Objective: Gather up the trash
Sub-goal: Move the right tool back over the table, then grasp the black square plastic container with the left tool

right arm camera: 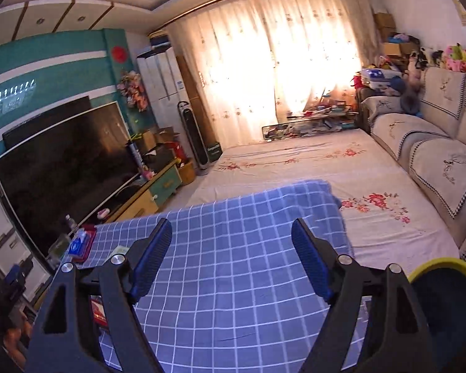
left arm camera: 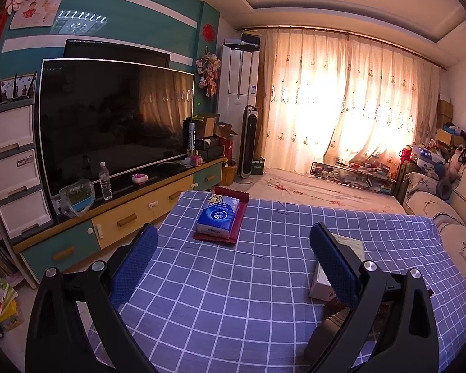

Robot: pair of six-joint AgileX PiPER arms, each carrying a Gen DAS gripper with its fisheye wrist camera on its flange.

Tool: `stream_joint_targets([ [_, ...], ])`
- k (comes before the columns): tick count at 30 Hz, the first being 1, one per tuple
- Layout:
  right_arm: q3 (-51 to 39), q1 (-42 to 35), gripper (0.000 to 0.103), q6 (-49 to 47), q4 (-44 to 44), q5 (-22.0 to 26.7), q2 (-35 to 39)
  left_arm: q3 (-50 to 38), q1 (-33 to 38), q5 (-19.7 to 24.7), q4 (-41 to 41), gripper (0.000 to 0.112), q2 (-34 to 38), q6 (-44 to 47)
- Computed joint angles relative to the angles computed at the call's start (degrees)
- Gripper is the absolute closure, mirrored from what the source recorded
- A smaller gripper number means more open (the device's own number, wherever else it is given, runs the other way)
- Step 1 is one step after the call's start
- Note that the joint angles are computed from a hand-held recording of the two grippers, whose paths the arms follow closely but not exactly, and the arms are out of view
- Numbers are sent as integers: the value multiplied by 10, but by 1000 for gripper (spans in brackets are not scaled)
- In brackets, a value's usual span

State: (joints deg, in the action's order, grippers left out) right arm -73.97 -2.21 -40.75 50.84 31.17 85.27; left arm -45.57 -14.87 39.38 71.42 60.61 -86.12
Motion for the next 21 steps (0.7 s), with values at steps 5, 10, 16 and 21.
stream_joint_targets([
  [5, -16, 12, 27, 46, -60, 3, 27, 4, 1, -35, -17, 15, -15, 21],
  [10, -23, 13, 24, 50, -54, -3, 30, -27, -85, 37, -79, 15, -25, 106],
  [16, -23, -3, 22, 13, 0, 6, 29, -36, -221, 157, -128, 24, 4, 148],
  [21, -22, -9, 22, -1, 17, 11, 28, -53, -158, 117, -230, 41, 46, 206],
])
